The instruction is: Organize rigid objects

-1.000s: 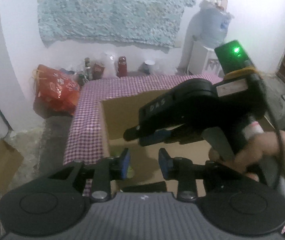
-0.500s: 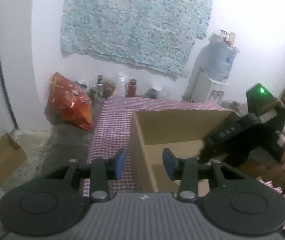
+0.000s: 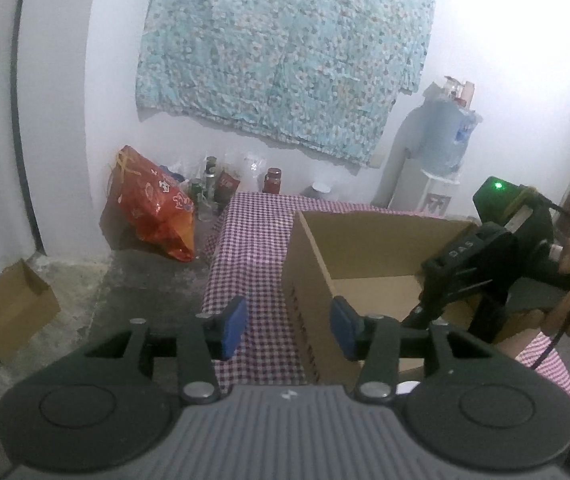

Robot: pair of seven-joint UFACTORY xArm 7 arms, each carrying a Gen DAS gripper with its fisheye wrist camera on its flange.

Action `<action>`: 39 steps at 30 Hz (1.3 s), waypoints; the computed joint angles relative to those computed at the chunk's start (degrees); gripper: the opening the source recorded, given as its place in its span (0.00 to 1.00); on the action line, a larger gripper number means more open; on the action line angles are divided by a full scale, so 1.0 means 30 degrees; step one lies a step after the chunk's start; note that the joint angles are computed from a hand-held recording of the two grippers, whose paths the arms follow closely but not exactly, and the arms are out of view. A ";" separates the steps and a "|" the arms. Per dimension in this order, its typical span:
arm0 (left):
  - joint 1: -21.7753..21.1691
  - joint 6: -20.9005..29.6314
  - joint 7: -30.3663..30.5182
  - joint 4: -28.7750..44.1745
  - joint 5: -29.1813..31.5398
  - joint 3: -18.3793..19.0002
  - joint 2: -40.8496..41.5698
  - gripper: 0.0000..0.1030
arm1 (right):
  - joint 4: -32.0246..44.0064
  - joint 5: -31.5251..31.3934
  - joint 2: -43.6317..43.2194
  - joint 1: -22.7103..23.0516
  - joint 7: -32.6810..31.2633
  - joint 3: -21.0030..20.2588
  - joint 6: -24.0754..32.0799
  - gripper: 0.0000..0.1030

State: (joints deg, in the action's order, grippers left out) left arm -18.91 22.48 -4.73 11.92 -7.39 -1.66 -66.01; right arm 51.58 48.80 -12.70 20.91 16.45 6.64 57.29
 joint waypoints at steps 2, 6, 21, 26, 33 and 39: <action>-0.0122 -0.0242 0.0223 -0.0372 -0.0164 0.0537 -0.0280 0.51 | 0.0530 0.0140 0.0950 -0.0178 -0.0269 -0.0191 0.0188 0.88; -0.0071 -0.0525 0.0587 -0.0879 -0.0426 0.1159 -0.0689 0.51 | 0.1164 0.0504 0.2285 -0.0356 -0.0353 0.0022 0.0362 0.88; -0.1456 -0.3946 0.2553 -0.1718 -0.1373 0.3025 0.1165 0.59 | 0.0017 0.4263 0.2416 -0.1160 -0.3155 0.0087 -0.3352 0.95; -0.1550 -0.4158 0.2837 -0.1796 -0.1449 0.3259 0.1401 0.59 | 0.0712 0.2419 0.2711 -0.1016 -0.2542 0.0167 -0.1665 0.92; -0.1293 -0.4013 0.2980 -0.1932 -0.1626 0.3387 0.1331 0.59 | 0.1243 0.1743 0.3459 -0.0805 -0.2152 0.0546 -0.1322 0.68; -0.0986 -0.3662 0.2990 -0.1942 -0.1653 0.3183 0.1121 0.59 | 0.0858 0.3941 0.3700 -0.0900 -0.3185 0.0573 -0.3165 0.54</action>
